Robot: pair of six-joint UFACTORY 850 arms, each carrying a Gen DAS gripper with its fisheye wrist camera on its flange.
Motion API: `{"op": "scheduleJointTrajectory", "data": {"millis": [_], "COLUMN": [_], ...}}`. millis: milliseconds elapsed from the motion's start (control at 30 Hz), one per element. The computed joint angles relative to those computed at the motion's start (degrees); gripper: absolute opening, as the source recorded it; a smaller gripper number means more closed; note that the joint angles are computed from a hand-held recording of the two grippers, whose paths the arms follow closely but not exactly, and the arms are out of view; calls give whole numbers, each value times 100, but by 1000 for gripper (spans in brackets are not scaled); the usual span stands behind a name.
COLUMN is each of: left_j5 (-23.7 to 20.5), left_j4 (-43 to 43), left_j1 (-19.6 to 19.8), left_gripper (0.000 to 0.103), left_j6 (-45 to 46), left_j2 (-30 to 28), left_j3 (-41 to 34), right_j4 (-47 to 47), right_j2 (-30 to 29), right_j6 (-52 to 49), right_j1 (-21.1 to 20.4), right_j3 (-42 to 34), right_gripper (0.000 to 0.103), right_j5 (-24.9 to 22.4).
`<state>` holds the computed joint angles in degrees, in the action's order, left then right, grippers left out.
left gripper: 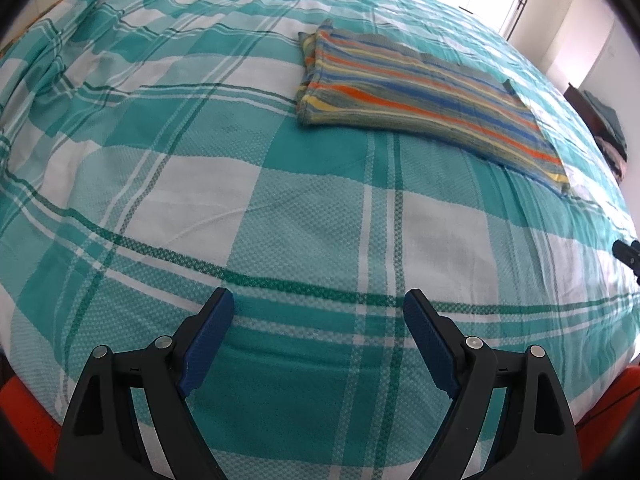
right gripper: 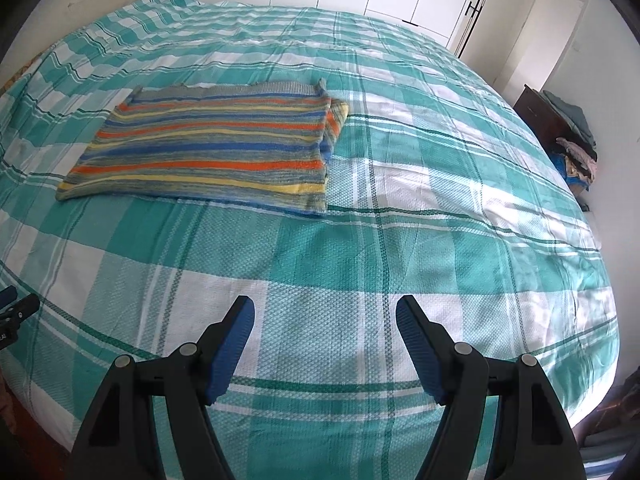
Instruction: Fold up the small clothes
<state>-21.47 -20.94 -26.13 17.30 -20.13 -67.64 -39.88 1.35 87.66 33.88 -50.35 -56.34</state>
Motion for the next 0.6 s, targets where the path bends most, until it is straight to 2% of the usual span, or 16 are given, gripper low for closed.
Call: {"op": "scheduleJointTrajectory", "data": {"millis": [100, 233, 300, 400, 467, 500, 567, 600], "left_j5": [-120, -364, -493, -632, -636, -628, -595, -624], "left_j4": [-472, -1394, -1919, -2035, -2032, -2031, -2130, -2043], "left_j1": [60, 220, 303, 320, 291, 280, 268, 265], "left_gripper": [88, 92, 92, 88, 77, 67, 43, 21], "left_j6": [363, 612, 733, 489, 380, 348, 388, 287], "left_j2": [-152, -685, -1040, -1536, -1753, -1808, -1904, -1953], "left_j3": [-253, -1001, -1424, -1995, -2236, -2295, -2388, -2446], "right_j4": [-10, 17, 16, 188, 753, 1105, 2144, 2642], "right_j2": [-135, -507, -766, -1259, -1868, -2194, -3101, -3576], "right_j6": [-229, -978, -1397, -2004, -2836, -3302, -4500, -5065], "right_j1": [-111, -380, -571, -876, -1143, -1224, -1392, -1470], "right_j3": [-89, -542, -980, -1765, -2622, -3057, -4256, -4856], "right_gripper": [73, 73, 73, 73, 73, 73, 73, 73], "right_j5": [79, 449, 797, 1479, 2025, 2082, 2021, 1957]}}
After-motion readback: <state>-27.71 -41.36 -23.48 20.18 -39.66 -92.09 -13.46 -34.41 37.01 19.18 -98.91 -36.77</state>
